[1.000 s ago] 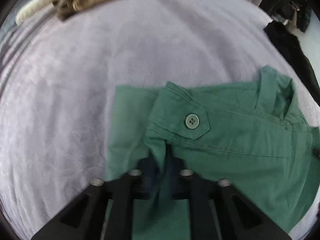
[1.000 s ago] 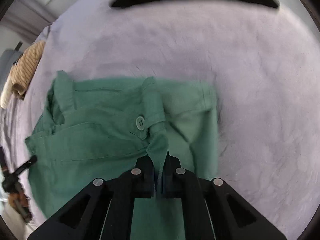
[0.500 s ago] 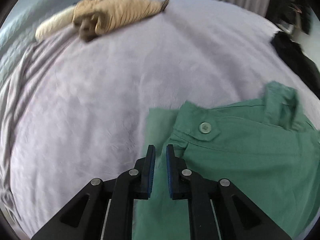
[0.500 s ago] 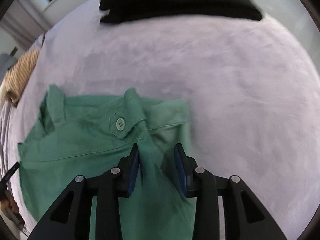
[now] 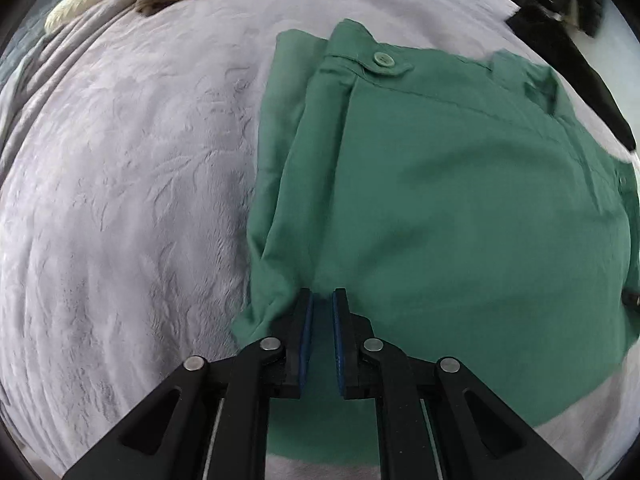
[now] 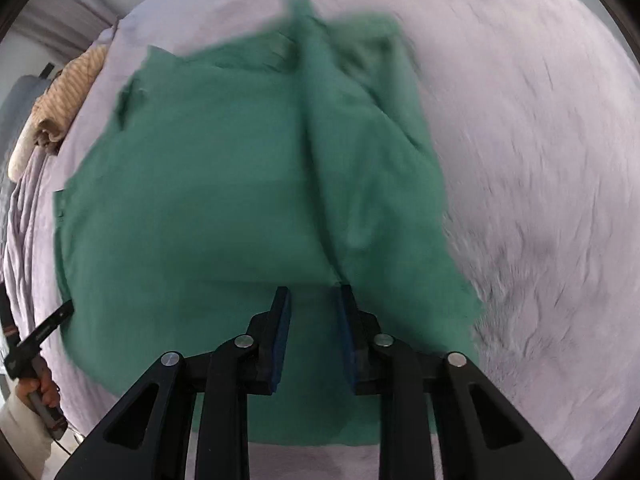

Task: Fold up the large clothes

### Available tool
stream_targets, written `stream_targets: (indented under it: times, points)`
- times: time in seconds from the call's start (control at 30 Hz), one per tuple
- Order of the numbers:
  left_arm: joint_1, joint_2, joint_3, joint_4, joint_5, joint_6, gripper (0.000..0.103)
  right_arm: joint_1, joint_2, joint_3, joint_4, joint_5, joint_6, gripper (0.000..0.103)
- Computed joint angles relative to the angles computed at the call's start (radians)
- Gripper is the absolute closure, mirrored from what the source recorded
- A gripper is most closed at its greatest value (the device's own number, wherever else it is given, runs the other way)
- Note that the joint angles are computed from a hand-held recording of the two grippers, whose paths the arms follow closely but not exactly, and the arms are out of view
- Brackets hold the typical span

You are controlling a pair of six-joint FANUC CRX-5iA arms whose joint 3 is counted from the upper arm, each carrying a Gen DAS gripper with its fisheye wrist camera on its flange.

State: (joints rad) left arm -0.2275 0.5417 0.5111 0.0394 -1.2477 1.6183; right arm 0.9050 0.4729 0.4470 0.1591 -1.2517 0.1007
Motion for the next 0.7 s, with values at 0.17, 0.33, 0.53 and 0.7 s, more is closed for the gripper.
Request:
stream_targets:
  times: [0.17,0.33,0.53,0.7]
  points:
    - [0.014,-0.034,-0.025,0.011,-0.024,-0.017,0.091,0.020,-0.065,-0.071,0.026,-0.030,-0.104,0.093]
    - [0.025,-0.071,-0.016,-0.083,-0.058,0.073,0.091,0.024,-0.110,-0.106,0.024,-0.066,-0.212,0.093]
    - [0.081,-0.136,-0.101,-0.024,-0.046,0.100,0.091,0.068,-0.029,0.065,0.049,-0.189,-0.196,0.088]
    - [0.072,-0.146,-0.120,0.036,0.030,0.027,0.091,0.110,0.064,0.225,0.047,-0.150,-0.092,0.088]
